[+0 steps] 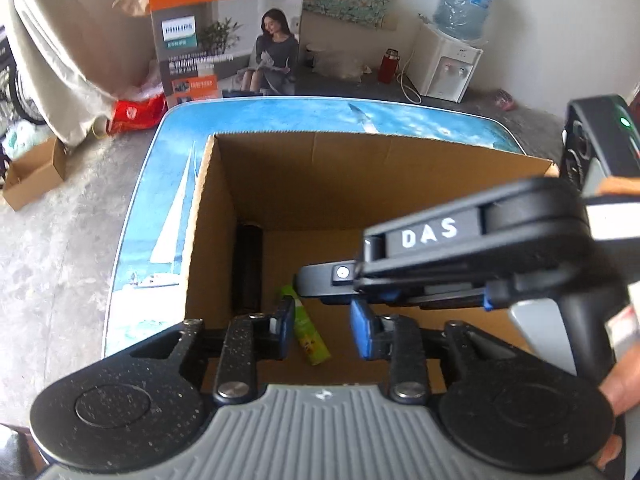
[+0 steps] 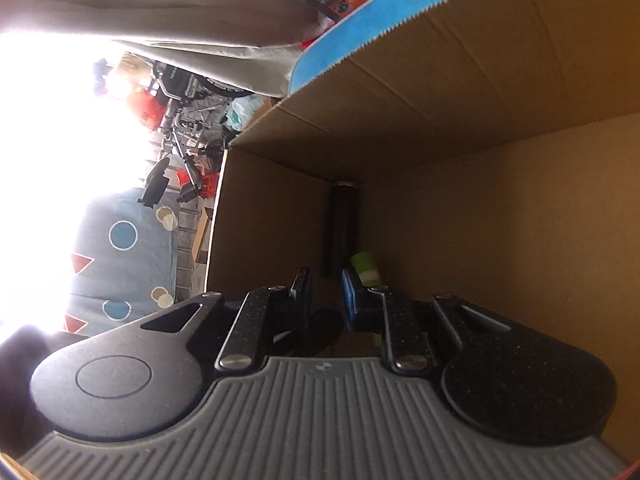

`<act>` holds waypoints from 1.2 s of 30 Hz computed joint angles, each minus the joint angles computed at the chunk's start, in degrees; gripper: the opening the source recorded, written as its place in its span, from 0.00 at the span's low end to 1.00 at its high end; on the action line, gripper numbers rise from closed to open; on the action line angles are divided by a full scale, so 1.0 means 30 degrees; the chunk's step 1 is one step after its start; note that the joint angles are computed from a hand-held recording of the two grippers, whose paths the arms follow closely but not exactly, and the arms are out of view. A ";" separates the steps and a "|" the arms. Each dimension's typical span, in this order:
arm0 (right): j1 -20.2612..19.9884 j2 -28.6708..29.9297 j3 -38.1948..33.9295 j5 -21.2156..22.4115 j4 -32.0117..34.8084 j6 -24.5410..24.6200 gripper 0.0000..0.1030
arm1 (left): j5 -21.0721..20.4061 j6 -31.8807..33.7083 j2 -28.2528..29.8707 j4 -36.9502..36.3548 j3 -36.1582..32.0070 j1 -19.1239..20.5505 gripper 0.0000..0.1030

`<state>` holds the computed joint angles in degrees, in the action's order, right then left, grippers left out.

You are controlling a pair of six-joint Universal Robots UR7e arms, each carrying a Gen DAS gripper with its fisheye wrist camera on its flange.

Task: Organize rigid objects
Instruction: 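Carry the green lip balm into the box and open the right gripper, then grasp the black oval case in the pink cup with the right gripper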

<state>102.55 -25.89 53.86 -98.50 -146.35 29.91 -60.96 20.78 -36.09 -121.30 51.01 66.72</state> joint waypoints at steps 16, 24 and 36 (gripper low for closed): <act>0.1422 -0.6630 1.1991 -0.0858 -1.1516 -0.1405 0.29 | -0.3890 0.2505 -0.5653 -0.4471 0.7264 -0.0354 0.56; 0.2987 -0.8519 1.8199 -0.4707 -1.5853 -0.1072 0.41 | -0.5766 0.4517 -0.8510 -0.4245 1.2106 -0.0015 0.57; 0.2937 -0.7162 2.0001 -0.5352 -1.7447 0.1341 0.40 | -0.4526 0.7548 -0.9164 -0.6873 1.6586 -0.0307 0.46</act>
